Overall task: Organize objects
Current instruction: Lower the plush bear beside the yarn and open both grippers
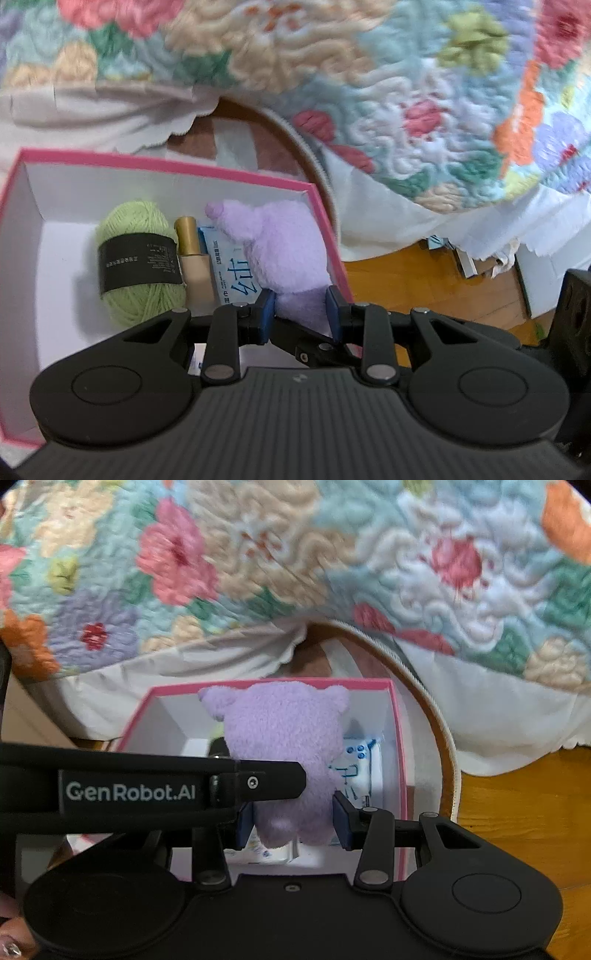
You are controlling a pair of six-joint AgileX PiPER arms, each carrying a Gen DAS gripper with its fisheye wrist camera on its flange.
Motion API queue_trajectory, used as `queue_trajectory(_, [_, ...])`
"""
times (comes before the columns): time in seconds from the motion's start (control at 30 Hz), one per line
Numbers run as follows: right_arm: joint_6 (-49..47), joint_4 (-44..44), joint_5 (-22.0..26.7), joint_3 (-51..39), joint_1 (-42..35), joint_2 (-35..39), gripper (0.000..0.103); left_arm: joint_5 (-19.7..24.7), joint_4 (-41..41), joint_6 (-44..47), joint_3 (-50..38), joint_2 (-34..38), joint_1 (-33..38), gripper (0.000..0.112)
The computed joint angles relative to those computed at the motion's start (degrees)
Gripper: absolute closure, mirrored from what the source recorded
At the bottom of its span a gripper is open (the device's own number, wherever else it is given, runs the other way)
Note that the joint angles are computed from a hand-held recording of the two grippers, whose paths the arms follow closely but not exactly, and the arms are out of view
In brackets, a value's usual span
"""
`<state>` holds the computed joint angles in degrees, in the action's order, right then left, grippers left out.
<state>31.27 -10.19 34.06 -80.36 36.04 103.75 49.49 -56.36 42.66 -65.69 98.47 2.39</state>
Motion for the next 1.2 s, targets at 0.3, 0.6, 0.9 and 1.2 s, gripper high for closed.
queue_trajectory(0.3, [-1.02,-0.99,3.66,-8.60,-1.90,10.34,0.055,-1.78,-3.99,0.75,-4.31,10.54,-0.85,0.084])
queue_trajectory(0.6, [-3.95,-6.49,7.18,-14.14,-0.95,15.26,0.055,-4.07,-1.49,-4.55,-8.78,15.94,-2.66,0.088])
queue_trajectory(0.9, [-10.11,-2.20,-0.54,-3.27,-2.93,7.74,0.051,-9.66,14.48,-18.88,-9.98,13.59,-7.95,0.089])
queue_trajectory(1.2, [-9.89,2.55,-5.99,9.51,-1.76,-5.09,0.047,-2.96,24.56,-24.46,-2.52,-3.33,-5.66,0.071])
